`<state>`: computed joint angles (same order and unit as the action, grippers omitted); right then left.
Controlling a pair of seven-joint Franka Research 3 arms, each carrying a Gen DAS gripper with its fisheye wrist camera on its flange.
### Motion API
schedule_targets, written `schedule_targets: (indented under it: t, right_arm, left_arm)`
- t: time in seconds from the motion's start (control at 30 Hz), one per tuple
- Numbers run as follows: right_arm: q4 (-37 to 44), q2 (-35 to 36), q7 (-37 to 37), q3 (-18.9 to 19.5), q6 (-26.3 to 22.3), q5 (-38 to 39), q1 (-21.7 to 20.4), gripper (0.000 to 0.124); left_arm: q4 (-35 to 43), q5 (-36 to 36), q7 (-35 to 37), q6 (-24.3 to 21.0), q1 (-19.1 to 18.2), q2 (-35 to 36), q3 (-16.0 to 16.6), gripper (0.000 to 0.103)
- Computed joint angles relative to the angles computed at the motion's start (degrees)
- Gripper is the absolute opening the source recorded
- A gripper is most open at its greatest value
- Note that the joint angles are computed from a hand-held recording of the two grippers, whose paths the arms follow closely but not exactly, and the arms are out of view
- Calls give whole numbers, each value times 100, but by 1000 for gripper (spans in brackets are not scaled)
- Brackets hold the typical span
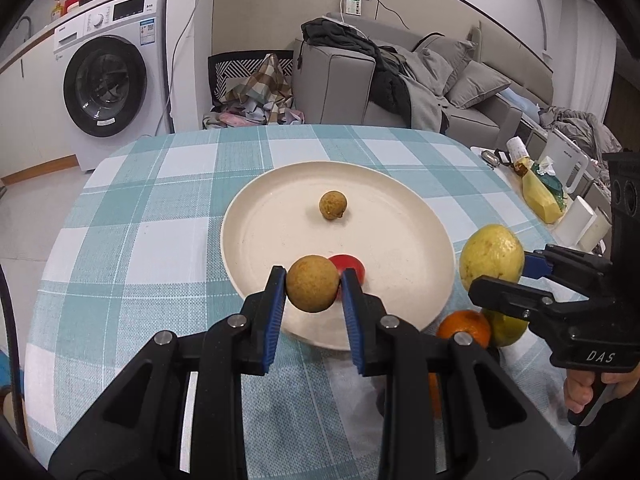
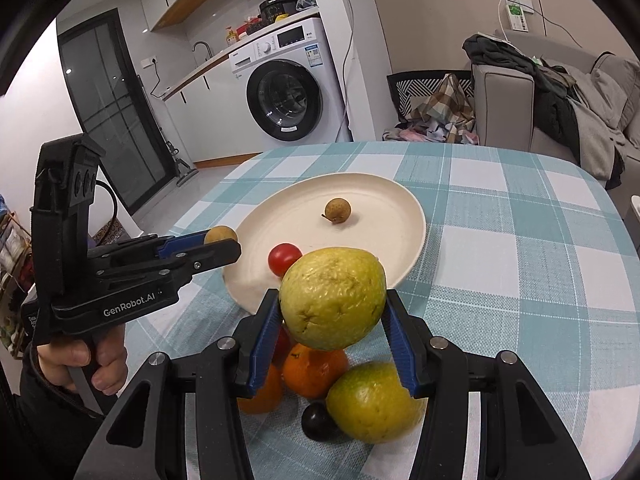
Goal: Organize fruits
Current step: 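Carry brown fruit onto plate with left tool while right tool sets guava on plate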
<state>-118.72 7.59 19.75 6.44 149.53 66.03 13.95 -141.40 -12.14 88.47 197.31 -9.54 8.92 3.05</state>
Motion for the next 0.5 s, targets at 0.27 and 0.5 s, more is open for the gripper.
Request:
schedule_targets:
  t: [0.27, 0.5]
  right_arm:
    - [268, 258, 267, 46, -12, -311, -6, 51]
    - [493, 498, 492, 140, 60, -672, 16, 51]
  left_arm:
    - [297, 51, -82, -92, -162, 329, 269, 25]
    - [388, 71, -161, -95, -269, 494, 420, 25]
